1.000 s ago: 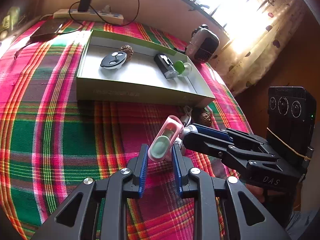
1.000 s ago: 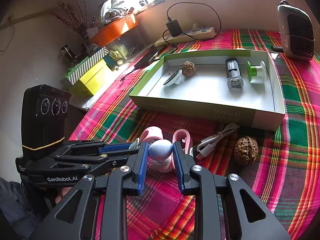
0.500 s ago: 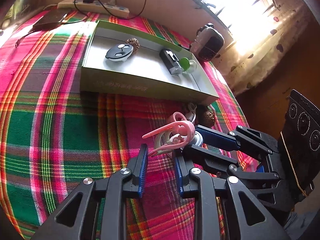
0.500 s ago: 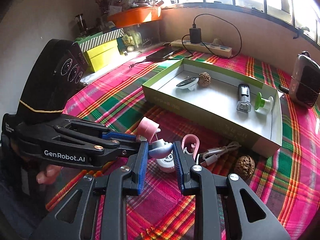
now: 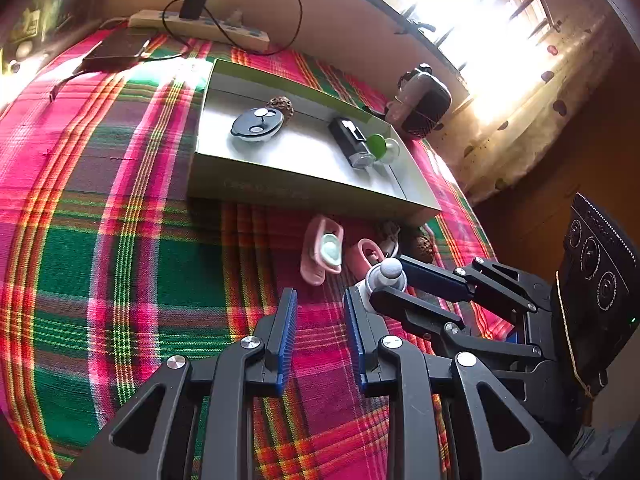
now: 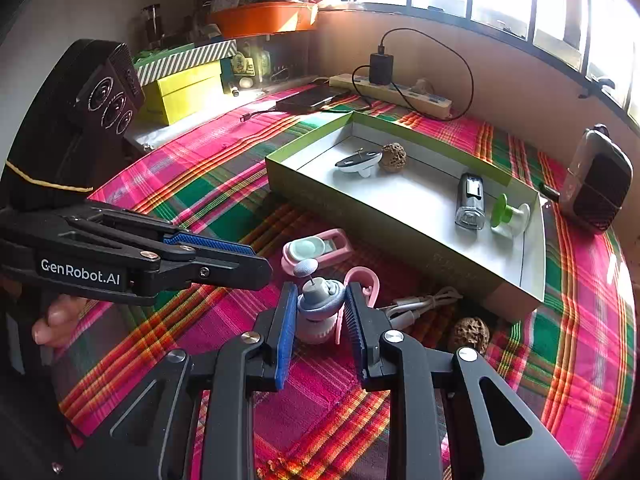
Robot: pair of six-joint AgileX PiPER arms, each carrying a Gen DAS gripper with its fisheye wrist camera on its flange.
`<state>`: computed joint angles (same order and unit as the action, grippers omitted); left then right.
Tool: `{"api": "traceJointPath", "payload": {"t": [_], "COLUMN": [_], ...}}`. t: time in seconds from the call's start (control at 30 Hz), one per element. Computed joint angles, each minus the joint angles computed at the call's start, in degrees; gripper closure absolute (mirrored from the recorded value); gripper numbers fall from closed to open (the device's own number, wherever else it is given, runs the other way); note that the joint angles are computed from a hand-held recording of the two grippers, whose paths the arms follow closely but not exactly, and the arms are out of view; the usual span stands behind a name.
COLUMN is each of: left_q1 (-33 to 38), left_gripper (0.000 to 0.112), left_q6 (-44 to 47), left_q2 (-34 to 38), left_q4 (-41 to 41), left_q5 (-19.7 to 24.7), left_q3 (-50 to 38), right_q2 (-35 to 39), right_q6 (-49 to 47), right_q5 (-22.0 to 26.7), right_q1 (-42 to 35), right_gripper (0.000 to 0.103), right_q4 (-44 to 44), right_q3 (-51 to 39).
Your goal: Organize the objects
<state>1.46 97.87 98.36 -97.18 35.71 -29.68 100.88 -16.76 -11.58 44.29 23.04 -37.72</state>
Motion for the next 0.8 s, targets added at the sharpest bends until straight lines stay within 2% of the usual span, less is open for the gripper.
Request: {"api": "traceJointPath", "payload": {"t": [0.17,0.33,0.57,0.67,0.73,0.8], "left_q1": [-0.16,-1.21,-4.63,-7.17,-10.3,-11.58], "left_gripper": [0.091,0.089,0.082,0.081,0.08,0.08], "left_q6": [0.42,0.12,-1.16,-2.53,-3.16,-1.71], "left_q2": [0.45,0.3,0.52,0.69,0.45,0.56], "left_q4": [-0.46,-0.56,-0.14,0.06,-0.67,-2.45], "left_q5": [-0.92,-2.43,-5.26,-8.39,-13.88,-16.2], "left_q3": [-0.62,-1.8,-4.29,-5.4,-6.15,-6.42], "right_q2": [-2.02,-4.66,-7.9,-8.73,-8.98,-9.36], "right_q6": [7.45,-6.3,-9.2,-6.38,-5.55,-4.61], "right_q5": [-0.58,-1.32,-2.61,-2.96,-3.23,-3.53], "right_q1": [-1.61,-2.23,-5.02,-5.98,-6.04,-5.95], "right_gripper": [0.077,0.077,0.077,0.077,0.077,0.077], "right_q4": [-5.21,11.09,17.51,15.28,14.74,13.96], "right_q3": [2.1,4.42,8.53,9.76,10.1,10.45]}}
